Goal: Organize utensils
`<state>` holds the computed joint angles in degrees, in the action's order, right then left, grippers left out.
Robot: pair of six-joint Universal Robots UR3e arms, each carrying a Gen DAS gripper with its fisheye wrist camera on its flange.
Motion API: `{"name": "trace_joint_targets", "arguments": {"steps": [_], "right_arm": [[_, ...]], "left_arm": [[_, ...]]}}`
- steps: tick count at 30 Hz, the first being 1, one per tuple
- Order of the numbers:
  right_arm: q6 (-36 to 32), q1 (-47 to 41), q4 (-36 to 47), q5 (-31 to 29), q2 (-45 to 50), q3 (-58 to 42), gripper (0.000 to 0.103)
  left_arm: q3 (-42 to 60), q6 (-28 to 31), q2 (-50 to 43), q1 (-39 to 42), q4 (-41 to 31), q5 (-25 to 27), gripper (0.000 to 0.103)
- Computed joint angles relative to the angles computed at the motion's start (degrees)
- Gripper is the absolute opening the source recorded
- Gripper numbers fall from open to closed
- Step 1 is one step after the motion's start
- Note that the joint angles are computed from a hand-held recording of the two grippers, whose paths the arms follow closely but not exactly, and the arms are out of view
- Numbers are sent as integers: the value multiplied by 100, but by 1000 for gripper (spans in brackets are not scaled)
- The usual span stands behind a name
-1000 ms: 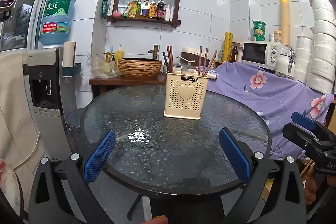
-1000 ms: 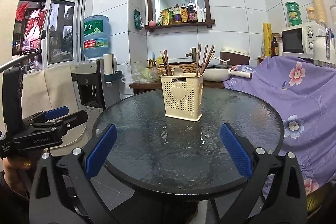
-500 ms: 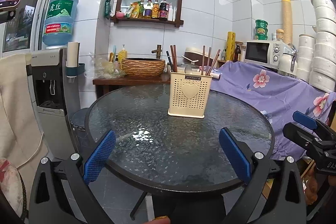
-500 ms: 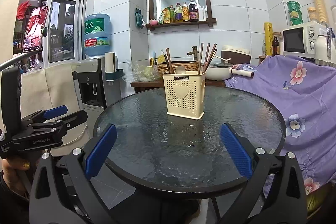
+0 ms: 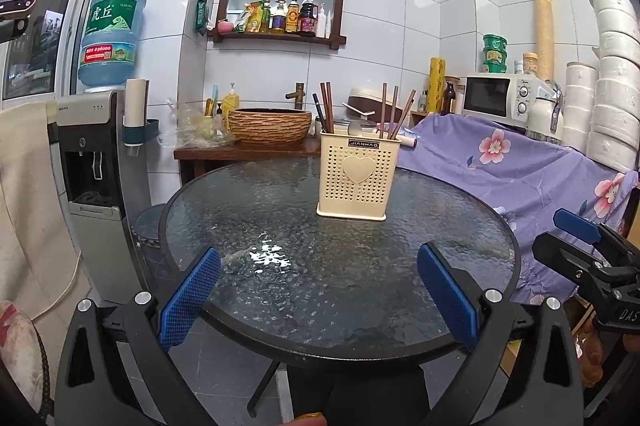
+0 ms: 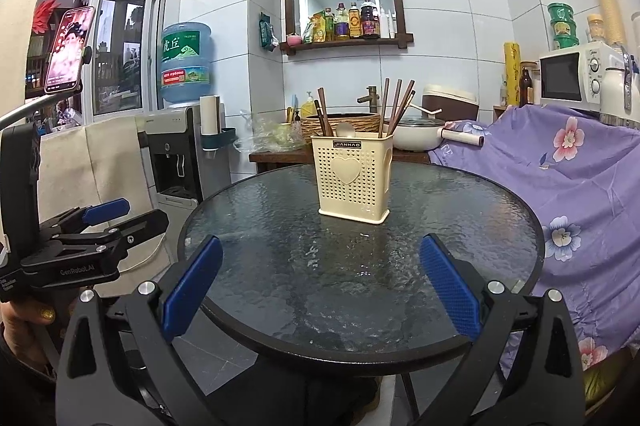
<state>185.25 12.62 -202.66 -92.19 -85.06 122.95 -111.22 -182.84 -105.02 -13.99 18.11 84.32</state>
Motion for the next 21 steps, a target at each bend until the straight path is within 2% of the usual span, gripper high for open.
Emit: {"name": "trace_joint_targets", "arguments": {"steps": [21], "right_arm": [[37, 44, -87, -14, 111, 29, 97]], "left_arm": [[53, -74, -16, 43, -138, -140, 97]]}}
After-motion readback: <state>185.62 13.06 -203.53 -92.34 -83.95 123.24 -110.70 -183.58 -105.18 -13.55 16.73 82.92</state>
